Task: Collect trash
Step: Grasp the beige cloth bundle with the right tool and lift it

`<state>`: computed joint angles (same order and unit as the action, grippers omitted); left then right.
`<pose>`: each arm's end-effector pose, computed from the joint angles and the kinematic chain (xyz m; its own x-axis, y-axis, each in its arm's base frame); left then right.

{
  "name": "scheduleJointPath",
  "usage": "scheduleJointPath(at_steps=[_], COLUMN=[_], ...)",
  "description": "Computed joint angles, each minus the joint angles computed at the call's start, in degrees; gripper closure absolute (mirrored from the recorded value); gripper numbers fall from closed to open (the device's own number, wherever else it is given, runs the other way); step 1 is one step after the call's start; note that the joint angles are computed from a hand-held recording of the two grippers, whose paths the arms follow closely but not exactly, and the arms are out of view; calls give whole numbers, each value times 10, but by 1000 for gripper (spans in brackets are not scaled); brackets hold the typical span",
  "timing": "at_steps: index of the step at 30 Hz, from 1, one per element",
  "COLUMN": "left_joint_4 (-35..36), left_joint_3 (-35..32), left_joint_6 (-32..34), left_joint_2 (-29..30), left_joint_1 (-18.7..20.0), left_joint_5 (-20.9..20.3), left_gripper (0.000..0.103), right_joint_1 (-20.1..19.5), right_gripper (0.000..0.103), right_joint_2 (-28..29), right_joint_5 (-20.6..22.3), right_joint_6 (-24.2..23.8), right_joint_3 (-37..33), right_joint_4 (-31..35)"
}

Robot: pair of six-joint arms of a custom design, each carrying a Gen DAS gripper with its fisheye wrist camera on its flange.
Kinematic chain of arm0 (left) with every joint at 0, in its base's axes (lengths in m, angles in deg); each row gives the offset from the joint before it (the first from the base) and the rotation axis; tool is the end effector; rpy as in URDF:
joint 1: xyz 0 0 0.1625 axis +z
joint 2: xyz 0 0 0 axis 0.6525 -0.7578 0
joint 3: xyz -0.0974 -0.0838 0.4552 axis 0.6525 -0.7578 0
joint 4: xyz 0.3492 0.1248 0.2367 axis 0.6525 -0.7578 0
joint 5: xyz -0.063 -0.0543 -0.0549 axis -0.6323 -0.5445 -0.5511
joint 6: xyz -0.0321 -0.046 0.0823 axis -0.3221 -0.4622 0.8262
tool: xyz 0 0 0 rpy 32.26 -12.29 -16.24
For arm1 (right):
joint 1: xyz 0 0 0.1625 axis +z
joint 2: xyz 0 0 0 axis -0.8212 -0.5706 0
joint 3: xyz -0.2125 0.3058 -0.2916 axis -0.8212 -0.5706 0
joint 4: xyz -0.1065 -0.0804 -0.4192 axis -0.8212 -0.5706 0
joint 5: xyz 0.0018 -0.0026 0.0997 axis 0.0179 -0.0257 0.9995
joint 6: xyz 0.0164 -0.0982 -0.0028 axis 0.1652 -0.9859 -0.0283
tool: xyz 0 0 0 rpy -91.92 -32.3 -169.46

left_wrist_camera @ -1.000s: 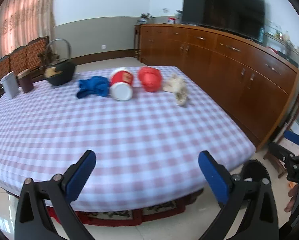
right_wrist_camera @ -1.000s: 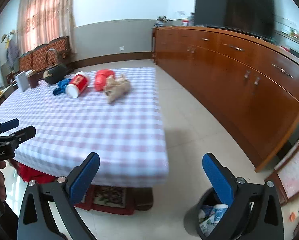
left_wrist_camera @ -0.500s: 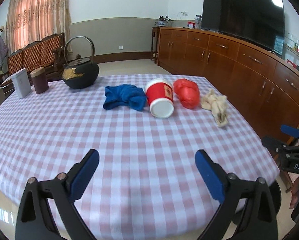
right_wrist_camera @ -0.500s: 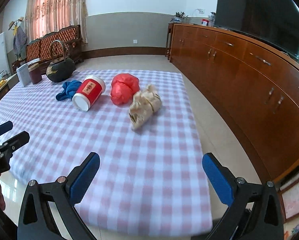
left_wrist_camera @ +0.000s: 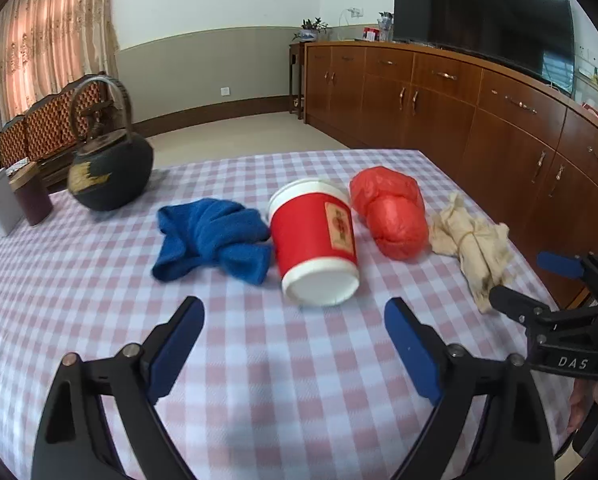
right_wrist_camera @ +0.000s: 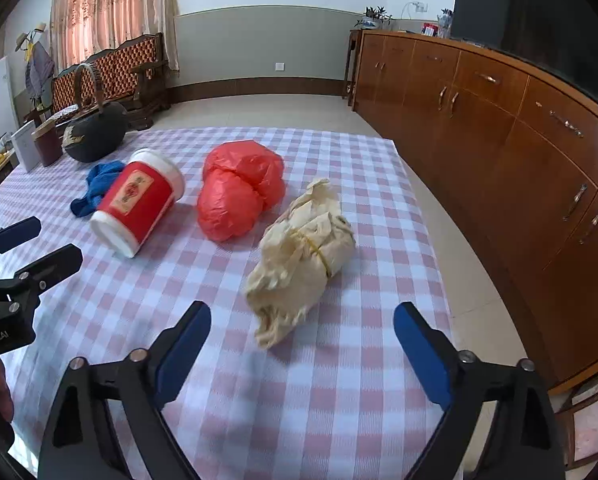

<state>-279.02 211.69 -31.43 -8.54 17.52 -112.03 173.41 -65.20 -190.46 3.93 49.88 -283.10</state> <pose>-0.0195 -0.4486 0.3085 -0.7140 -0.2024 -0.6702 0.4230 0.6382 -0.6433 0.3751 -0.5404 -0.0471 -0.5677 -0.4635 0.6804 -0.7578 0.6170 -0.2120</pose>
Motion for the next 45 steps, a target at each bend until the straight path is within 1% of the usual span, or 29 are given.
scheduleJointPath(at_steps=[2,3,9,10,11,12,13,14,16,17,18,19,21,22,26,29,34,38,45], left_joint_4=[-4,-2,2,4,12,26,45,57,75,82,82,80,70,67,58,53,52,56,96], left_joint_3=[-11,-17,-50,-55,-60,-65,-70,-73,-78,-80,-79,-77,-68,-67,-55,-42,-22,-6,33], left_joint_6=[8,10,23,26,26,19,6,-2,-11,-15,-15,-15,-11,-11,-12,-9,-16,-20,-64], left_joint_2=[10,17,44,48,50,48,45,43,42,42,40,39,34,34,21,11,-6,-19,-64], left_joint_1=[10,15,37,40,44,49,55,58,62,63,63,61,56,54,49,38,20,8,-30], left_joint_5=[-10,-14,-33,-35,-37,-42,-50,-54,-57,-61,-65,-65,-64,-65,-64,-56,-43,-30,-2], left_gripper=[15,16,17,17,17,22,25,28,29,35,41,41,42,42,43,43,43,43,43], right_joint_1=[-6,-9,-18,-20,-21,-23,-25,-26,-28,-30,-32,-33,-35,-36,-36,-36,-26,-16,1], right_gripper=[17,19,24,29,38,42,45,45,45,46,52,78,83,88,90,91,91,91,91], right_joint_2=[3,5,11,12,11,9,7,6,6,4,3,2,-4,-8,-18,-25,-39,-49,-69], right_joint_5=[7,11,18,18,19,21,25,29,33,39,46,52,63,69,75,80,80,80,78], right_joint_6=[2,1,-10,-9,-8,-3,2,3,4,9,12,14,18,21,19,13,3,4,10], right_joint_3=[-11,-18,-43,-48,-50,-52,-53,-53,-53,-53,-53,-50,-41,-36,-19,-2,32,53,94], right_joint_4=[13,22,52,57,61,69,75,78,85,94,97,99,90,88,72,55,21,9,-18])
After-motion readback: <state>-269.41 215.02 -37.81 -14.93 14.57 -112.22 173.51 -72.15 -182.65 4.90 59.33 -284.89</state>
